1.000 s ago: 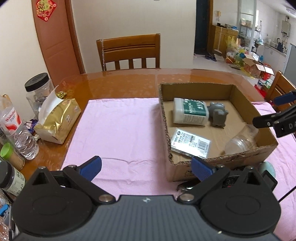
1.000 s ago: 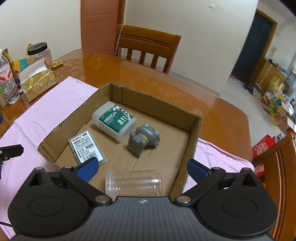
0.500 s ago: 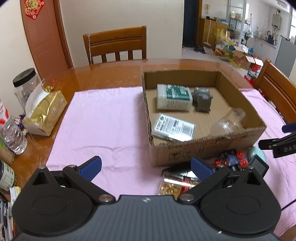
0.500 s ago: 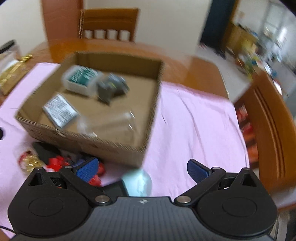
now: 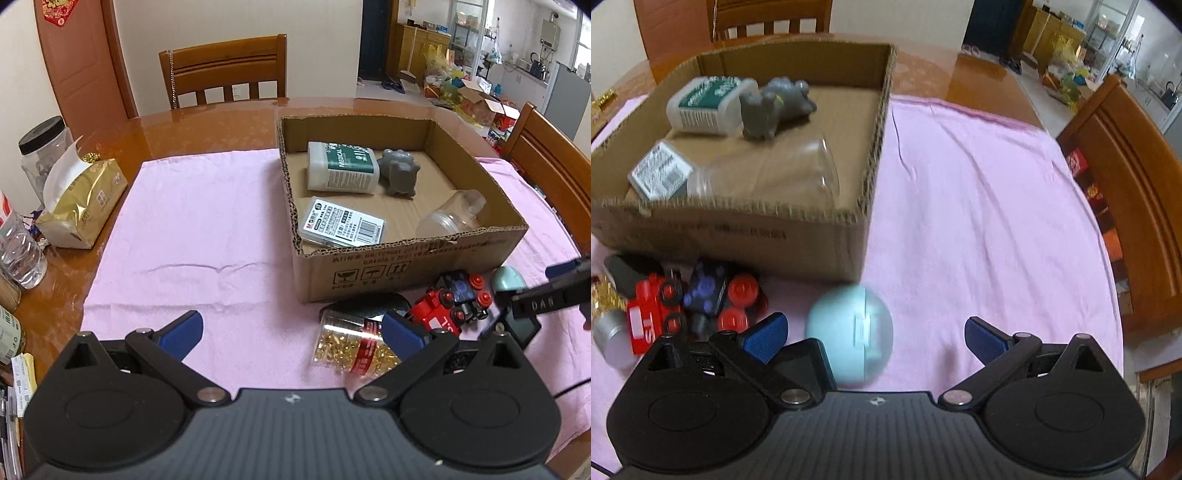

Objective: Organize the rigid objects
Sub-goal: 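Move the left tool to the gold-capsule jar while the right tool approaches the black timer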

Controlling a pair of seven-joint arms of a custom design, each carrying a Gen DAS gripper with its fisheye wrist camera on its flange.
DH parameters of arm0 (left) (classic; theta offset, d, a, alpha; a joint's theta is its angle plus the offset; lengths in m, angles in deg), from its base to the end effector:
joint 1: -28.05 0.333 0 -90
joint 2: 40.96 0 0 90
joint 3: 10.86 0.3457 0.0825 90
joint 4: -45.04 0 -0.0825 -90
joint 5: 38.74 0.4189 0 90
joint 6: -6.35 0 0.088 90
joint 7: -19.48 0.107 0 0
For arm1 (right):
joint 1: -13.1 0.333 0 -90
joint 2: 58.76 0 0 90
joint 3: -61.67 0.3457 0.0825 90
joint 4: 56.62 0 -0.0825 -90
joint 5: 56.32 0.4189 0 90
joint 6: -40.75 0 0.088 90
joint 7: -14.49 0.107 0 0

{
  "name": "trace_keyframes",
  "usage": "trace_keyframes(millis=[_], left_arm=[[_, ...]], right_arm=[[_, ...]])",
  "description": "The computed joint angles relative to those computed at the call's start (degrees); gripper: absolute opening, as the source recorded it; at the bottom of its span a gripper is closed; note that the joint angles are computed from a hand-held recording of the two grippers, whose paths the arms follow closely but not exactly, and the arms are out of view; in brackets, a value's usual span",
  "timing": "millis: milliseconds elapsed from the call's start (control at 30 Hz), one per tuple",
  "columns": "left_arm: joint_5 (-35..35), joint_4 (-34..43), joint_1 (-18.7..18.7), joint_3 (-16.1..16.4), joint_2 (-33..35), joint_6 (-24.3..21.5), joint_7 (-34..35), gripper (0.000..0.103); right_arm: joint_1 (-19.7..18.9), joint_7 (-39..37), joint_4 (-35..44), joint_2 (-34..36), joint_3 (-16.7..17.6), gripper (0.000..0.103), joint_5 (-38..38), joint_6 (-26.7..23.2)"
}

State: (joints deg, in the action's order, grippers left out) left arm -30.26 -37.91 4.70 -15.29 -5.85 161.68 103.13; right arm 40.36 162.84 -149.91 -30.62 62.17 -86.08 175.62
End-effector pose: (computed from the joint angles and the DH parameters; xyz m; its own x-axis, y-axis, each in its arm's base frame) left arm 0.7205 -0.3686 0.4132 -0.4368 -0.8993 -0.0189 -0.7083 0.3568 -0.6091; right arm 0.6652 0.3414 0.3688 -0.2257 -0.9701 0.0889 -0.8834 0.1654 -0.4386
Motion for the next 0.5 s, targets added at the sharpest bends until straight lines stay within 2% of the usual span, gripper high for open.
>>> trace_keyframes(millis=[167, 233, 367, 433, 500], left_arm=[[-1.93, 0.5, 1.41, -1.98, 0.45, -0.02, 3.36, 0.102], [-2.5, 0.59, 1.72, -2.63, 0.62, 0.14, 5.31, 0.102], [-6.31, -0.1, 4.2, -6.51, 0.63, 0.18, 13.12, 0.102], [-8.21, -0.29, 4.93, -7.78, 0.68, -0.91, 16.9, 0.102], [-8.84, -0.21, 4.4, -7.33, 0.85, -2.43, 18.61, 0.102]], right_arm=[[0.15, 0.55, -3.43, -2.2, 0.74, 0.103, 1.07, -0.95], [0.17, 2.25, -5.55, -3.92, 1.04, 0.103, 1.43, 0.28], [-0.62, 2.9, -10.35, -6.84, 2.96, 0.103, 3.46, 7.17], [-0.08, 1.44, -10.0, -6.12, 3.57, 0.103, 3.71, 7.1], [0.49, -0.08, -8.98, -4.88, 4.01, 0.103, 4.31, 6.03]])
